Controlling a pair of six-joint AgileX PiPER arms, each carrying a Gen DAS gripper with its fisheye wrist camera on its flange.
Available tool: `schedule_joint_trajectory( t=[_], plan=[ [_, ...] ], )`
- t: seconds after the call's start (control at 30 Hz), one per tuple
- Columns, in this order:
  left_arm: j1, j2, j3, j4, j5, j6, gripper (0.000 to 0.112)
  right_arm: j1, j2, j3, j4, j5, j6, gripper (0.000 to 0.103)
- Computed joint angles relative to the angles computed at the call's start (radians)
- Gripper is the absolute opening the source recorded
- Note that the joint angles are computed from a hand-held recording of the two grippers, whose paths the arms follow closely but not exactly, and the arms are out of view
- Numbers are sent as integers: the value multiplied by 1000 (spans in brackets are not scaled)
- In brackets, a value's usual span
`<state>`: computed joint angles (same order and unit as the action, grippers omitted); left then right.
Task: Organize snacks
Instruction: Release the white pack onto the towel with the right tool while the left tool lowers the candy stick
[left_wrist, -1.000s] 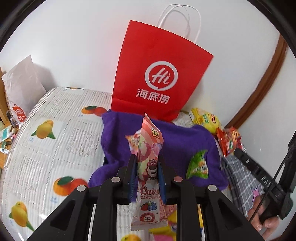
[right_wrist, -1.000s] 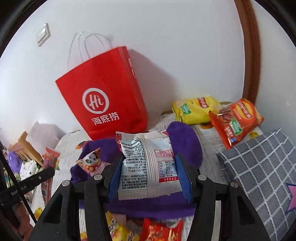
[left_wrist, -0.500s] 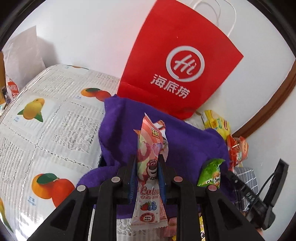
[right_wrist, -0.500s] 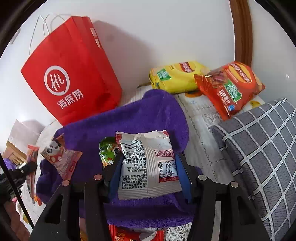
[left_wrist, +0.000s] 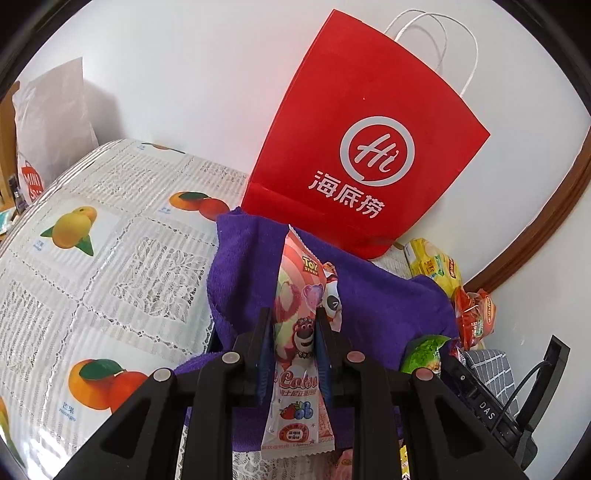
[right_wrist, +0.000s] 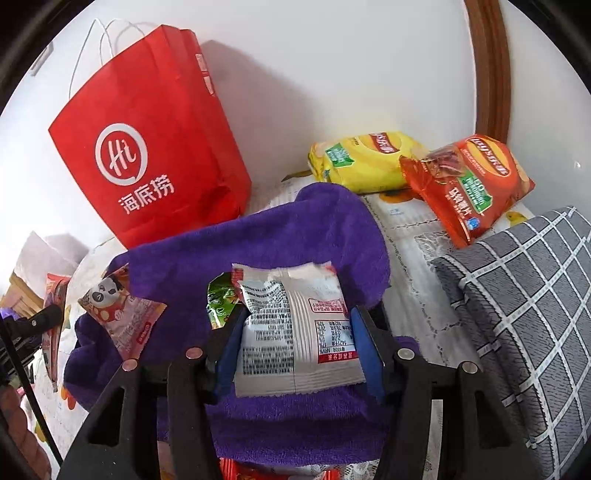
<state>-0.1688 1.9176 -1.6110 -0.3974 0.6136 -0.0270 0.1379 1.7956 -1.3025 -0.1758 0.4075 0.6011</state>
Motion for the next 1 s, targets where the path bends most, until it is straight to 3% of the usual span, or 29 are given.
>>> schedule_joint_trajectory(
  t=[0.1,0.23,0.53,0.83,1.0],
  plan=[
    [2,8,-4,6,1,-11,21,-3,-7,3,64,-12,-71,68],
    [12,28,-27,-36,23,-2,21,4,-32,17,-8,-20,-3,73],
    [-27,119,-190,154,96,-207,21,-33,-78,54,202,-65,-178,83],
    [-21,179,-200,50,98,-155,22,-26,-44,15,238,-4,-239,88],
    [0,184,-199,-68,105,-64,22,-5,-44,15,152,-9,-177,88]
  ],
)
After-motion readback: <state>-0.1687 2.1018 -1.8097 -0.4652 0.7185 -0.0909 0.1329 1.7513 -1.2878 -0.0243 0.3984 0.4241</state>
